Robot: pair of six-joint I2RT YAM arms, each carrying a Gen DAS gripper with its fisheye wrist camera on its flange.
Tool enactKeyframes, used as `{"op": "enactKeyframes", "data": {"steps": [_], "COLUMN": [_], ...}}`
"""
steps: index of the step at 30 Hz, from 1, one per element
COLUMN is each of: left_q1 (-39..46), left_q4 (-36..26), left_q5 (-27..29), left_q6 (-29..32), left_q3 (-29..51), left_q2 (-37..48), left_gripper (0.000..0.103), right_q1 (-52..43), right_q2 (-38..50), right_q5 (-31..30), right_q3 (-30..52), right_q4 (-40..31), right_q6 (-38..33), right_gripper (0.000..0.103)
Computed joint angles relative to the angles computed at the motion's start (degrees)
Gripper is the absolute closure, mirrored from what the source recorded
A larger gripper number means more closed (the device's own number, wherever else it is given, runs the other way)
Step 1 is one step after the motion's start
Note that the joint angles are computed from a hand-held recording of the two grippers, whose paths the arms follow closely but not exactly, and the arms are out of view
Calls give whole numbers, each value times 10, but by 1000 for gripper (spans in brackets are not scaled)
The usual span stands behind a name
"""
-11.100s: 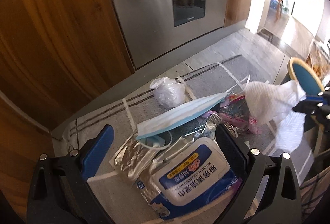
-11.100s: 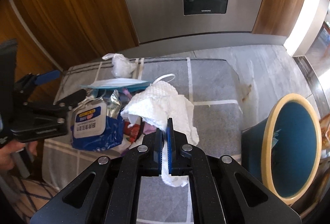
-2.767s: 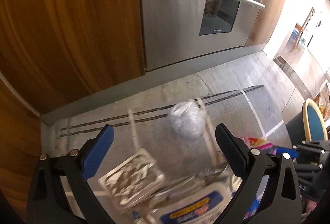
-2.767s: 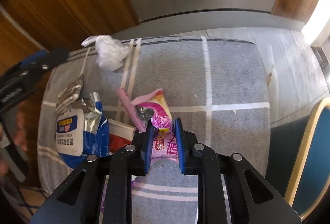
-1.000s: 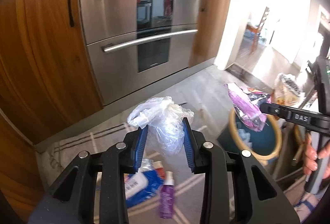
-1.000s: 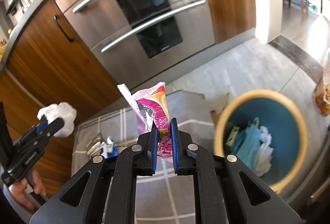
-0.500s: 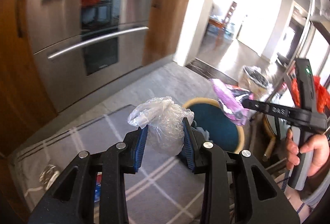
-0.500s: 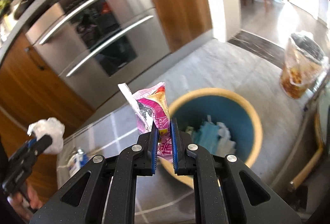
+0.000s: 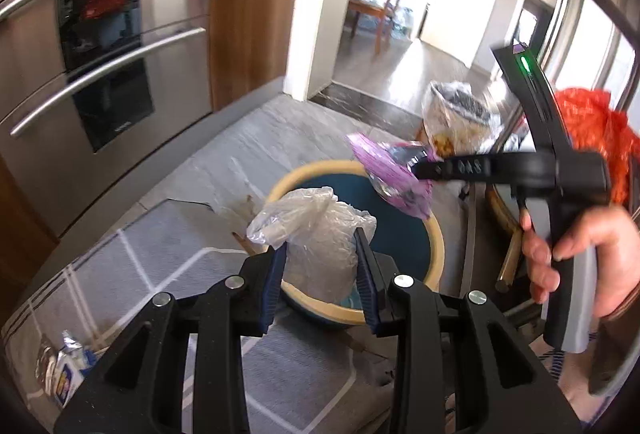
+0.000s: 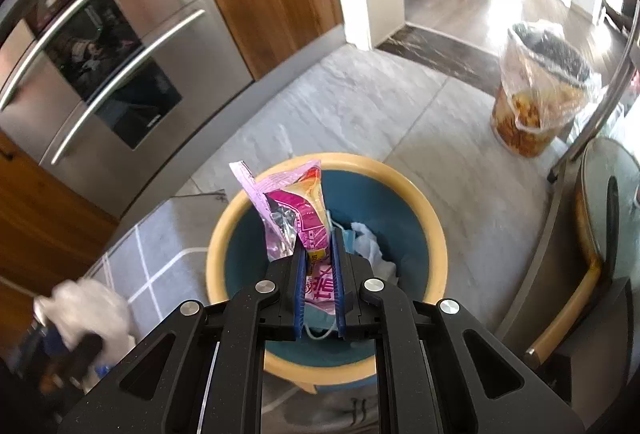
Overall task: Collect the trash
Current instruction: 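Carry the pink wrapper and plastic bag over the teal bin with both grippers, then open both grippers to drop the wrapper and bag into the bin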
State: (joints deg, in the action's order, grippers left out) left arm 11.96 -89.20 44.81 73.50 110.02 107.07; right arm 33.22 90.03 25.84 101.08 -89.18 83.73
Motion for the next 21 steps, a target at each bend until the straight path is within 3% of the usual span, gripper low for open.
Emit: {"op": "enactKeyframes", "data": {"steps": [4, 11, 18, 21], "left_q1": [-31, -83, -109, -108], "left_q4": [80, 155, 198, 187], "left_q5": [-11, -22, -47, -49], "left_q6": [-7, -63, -91, -91], "left_q3": [-104, -152, -191, -179], "left_q2": [-57, -66, -65, -53], "left_gripper": [70, 69, 68, 65], "right_q1": [-14, -29, -42, -42], "right_q2": [-12, -14, -17, -13], "right_q5": [-14, -31, -56, -55], "right_q3": [-23, -41, -63, -59], "right_q4": [8, 8, 28, 25], "right_q6": [10, 15, 8, 5], "right_gripper": [90, 90, 89, 84]}}
